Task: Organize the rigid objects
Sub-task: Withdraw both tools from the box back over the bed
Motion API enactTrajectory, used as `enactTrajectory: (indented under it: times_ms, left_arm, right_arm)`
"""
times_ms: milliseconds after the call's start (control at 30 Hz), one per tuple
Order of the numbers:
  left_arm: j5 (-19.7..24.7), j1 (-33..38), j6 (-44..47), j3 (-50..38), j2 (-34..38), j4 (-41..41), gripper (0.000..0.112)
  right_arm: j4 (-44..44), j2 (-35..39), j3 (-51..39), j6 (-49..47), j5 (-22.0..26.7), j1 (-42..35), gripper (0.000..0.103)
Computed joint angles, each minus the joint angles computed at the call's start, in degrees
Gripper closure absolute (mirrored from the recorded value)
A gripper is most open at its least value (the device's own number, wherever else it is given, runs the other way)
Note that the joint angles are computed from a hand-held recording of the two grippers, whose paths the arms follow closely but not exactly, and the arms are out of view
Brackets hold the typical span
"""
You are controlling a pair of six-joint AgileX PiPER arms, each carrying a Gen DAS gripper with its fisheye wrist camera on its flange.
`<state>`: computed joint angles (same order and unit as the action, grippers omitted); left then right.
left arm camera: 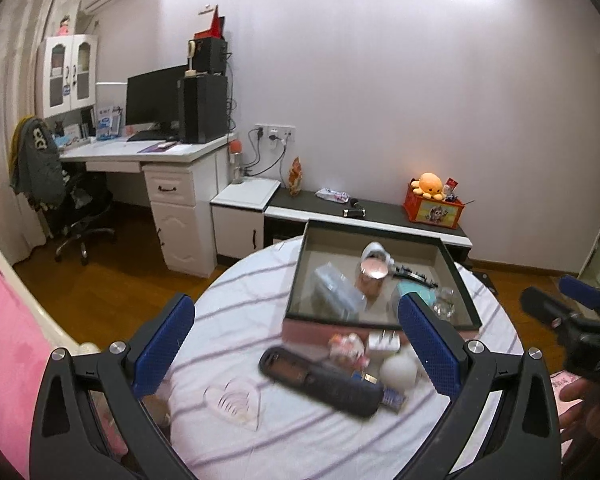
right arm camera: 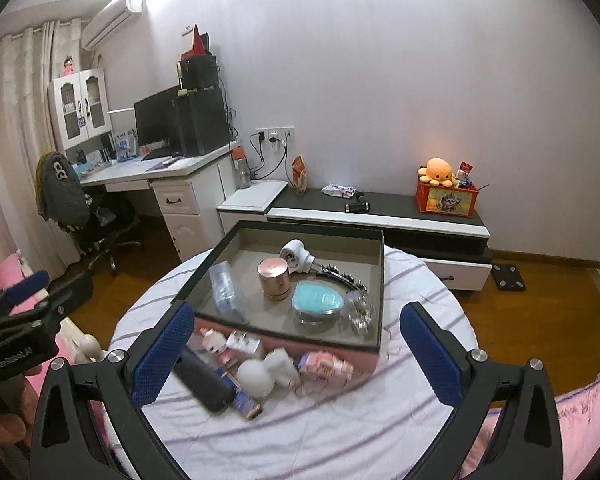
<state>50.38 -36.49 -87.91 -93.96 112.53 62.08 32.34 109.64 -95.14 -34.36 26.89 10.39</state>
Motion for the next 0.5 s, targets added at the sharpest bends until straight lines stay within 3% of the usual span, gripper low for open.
enactTrajectory:
  times_ms: [267,500]
  left_arm:
    - [4.18,-6.26,-8.63,10.33,-5.08,4.35,0.009]
    - [3.42,-9.04,-11.8,13.54,-5.16,3.7,0.009]
  right_arm:
    - [16.6,-11.03,18.24,-15.92,-3.69,-2.95,0.0]
    - [16.24,-12.41,23.46,-15.76,-3.79,-4.52,0.0]
